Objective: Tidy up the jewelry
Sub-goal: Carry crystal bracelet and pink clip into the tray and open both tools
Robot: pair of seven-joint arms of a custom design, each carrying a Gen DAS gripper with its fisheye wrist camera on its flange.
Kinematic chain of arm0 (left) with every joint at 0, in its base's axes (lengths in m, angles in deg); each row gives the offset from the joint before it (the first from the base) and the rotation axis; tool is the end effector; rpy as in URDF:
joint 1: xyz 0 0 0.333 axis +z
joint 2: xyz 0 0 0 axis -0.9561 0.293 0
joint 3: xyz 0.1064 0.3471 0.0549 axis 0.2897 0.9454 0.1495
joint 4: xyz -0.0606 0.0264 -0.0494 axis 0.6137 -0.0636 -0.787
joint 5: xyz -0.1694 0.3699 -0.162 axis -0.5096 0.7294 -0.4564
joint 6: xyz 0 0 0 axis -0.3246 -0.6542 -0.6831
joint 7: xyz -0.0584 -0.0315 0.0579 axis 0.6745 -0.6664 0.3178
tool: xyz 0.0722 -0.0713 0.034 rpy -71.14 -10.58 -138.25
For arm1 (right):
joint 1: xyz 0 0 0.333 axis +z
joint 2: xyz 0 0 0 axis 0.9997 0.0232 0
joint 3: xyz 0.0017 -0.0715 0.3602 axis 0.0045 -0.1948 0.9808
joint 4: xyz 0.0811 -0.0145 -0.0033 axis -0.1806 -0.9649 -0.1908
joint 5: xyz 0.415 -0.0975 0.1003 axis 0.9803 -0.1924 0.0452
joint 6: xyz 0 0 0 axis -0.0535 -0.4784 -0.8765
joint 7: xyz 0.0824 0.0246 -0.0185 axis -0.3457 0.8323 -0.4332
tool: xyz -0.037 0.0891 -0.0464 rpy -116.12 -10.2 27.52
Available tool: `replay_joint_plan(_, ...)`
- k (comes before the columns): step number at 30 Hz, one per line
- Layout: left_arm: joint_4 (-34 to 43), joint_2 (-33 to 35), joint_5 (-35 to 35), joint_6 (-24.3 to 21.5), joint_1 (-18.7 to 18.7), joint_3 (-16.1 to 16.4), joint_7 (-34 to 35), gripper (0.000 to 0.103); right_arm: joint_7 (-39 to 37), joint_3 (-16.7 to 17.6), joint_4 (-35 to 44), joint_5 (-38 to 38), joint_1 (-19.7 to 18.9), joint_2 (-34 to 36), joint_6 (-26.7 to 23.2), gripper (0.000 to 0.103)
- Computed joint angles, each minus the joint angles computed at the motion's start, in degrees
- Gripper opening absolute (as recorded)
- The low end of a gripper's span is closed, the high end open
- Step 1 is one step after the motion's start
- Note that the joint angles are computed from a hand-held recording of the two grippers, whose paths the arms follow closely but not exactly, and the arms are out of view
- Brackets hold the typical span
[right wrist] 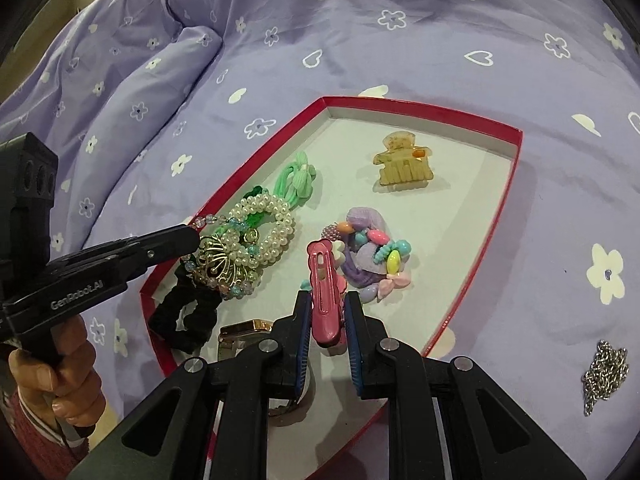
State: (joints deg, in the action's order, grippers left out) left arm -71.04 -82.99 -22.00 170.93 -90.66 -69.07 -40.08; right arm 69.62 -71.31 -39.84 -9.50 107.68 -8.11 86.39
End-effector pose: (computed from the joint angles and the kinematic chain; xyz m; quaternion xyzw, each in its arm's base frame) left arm 0.4546 -0.3437 0.4153 -0.7983 0.5154 -0.2793 0.1383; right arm 0.5480 0.2585 0.4168 -0.8719 0.4018 0.0274 0.2784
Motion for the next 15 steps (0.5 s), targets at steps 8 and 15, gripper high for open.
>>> replay_joint_plan(8, -0.17, 0.4, 0.17, 0.01, -0.17, 0.11, -0.82, 0.007, 0.55, 0.22, -0.32, -2.21, 0.4, 0.03, 1.14, 0.017)
replay_joint_plan(15, 0.11, 0.52, -0.07, -0.92, -0.48, 0.06, -0.47, 0.007, 0.93, 0.36, -0.36, -2.49, 0.52, 0.07, 1.65, 0.016)
